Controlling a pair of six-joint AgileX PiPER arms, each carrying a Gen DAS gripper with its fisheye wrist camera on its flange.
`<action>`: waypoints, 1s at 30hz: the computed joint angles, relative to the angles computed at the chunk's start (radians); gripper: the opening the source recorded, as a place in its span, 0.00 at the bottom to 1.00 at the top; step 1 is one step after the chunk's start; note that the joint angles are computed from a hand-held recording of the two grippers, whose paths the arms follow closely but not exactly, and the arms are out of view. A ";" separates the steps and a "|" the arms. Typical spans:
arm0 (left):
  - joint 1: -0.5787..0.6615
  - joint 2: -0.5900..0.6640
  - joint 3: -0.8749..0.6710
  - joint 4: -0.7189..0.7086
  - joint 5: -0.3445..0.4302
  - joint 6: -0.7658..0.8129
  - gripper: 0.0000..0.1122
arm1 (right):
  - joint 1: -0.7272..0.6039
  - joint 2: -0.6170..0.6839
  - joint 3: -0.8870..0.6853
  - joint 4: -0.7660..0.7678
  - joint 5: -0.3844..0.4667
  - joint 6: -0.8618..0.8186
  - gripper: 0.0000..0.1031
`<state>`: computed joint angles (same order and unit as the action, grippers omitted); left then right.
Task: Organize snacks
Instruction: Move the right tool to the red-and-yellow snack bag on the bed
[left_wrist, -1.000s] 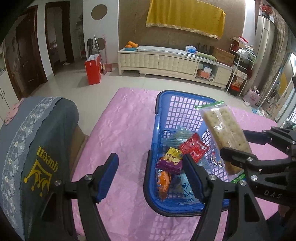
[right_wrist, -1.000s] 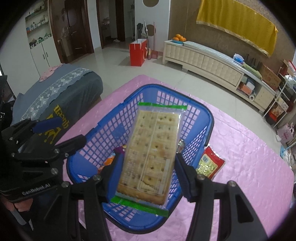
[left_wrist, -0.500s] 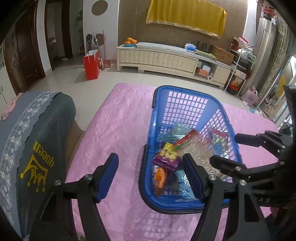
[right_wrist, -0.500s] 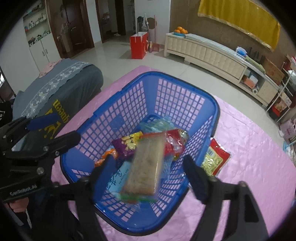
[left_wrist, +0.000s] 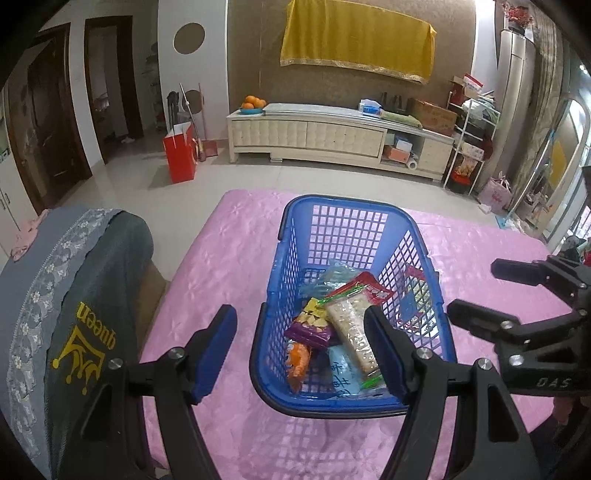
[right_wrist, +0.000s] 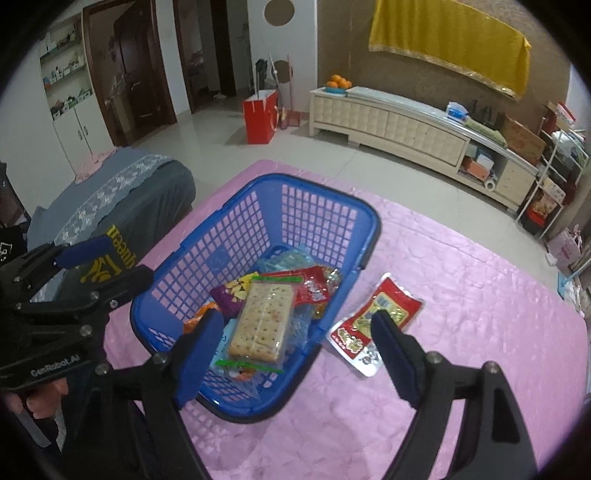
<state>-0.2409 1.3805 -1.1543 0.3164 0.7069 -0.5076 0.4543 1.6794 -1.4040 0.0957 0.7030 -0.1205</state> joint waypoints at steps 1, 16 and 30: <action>-0.008 0.000 -0.004 0.015 0.003 -0.015 0.62 | -0.008 -0.013 0.007 0.008 -0.001 -0.007 0.83; -0.125 0.139 -0.188 0.123 0.095 -0.041 0.91 | -0.163 0.004 -0.046 0.104 0.066 -0.055 0.83; -0.040 0.464 -0.542 -0.050 0.268 0.127 0.91 | -0.292 0.304 -0.303 0.193 0.237 -0.021 0.83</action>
<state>-0.2805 1.8445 -1.6968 0.2662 0.9750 -0.3801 0.1620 1.9829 -1.7066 0.2885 0.9403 -0.1413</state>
